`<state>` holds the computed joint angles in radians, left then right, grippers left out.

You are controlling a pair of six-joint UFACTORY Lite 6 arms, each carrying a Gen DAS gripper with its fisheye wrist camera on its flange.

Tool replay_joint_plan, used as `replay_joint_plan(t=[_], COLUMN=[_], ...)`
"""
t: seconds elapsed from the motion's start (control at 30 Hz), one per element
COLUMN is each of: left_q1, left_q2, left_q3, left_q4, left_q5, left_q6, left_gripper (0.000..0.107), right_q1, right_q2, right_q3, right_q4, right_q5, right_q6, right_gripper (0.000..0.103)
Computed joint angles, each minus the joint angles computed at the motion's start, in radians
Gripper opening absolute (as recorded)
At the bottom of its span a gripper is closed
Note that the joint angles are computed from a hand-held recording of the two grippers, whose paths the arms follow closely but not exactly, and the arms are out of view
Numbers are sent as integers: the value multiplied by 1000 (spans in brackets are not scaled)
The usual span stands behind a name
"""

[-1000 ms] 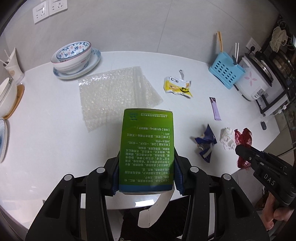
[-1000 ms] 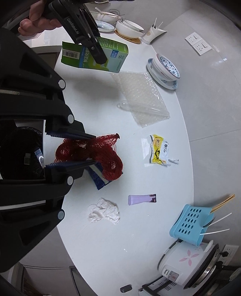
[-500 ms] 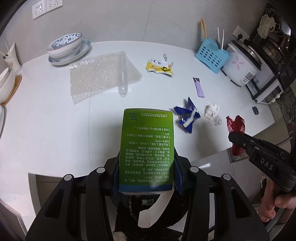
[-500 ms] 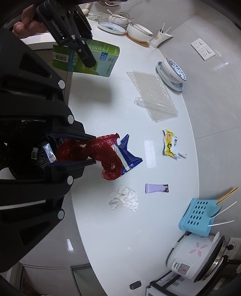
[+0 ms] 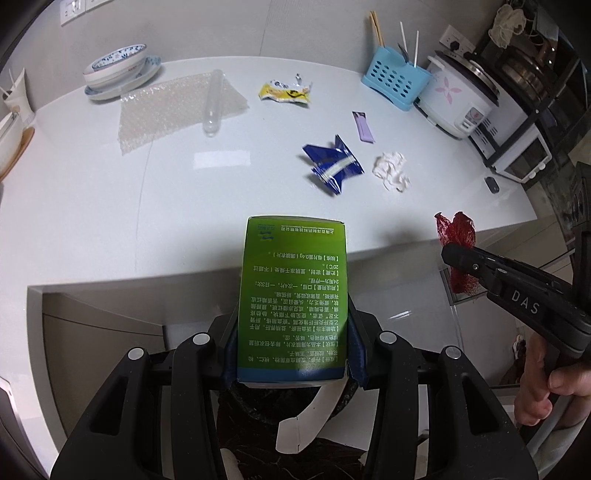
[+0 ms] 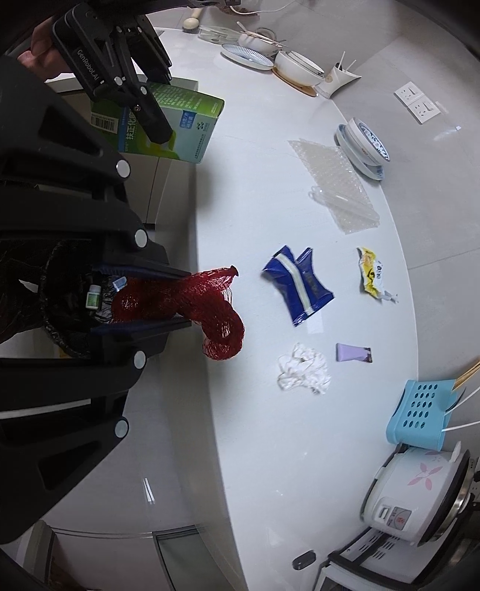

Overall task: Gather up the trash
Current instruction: 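Carry the green box and red mesh bag down toward the trash bin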

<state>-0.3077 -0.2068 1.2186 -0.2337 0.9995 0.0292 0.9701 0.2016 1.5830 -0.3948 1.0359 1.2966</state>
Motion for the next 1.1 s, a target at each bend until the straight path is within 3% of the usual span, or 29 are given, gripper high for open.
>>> replay_joint_plan(t=[0.3,0.63,1.1], left_q1=[-101,-109,-181], left_q2=[-145,-256,-211], left_q3=[-212,-433,-640], left_q4=[40,53,62], left_q5=[-72,-171,-408], left_q6=[-99,-126,-122], left_gripper=[44,44,44], right_q1=[88,157,166], right_q2=[-102,-82,-5], right_q3=[-224,-362,-506], right_q4=[-9,-2,-7], right_q5=[-61,-184,-371], right_q6=[96,165,237], right_gripper=[18,18,18])
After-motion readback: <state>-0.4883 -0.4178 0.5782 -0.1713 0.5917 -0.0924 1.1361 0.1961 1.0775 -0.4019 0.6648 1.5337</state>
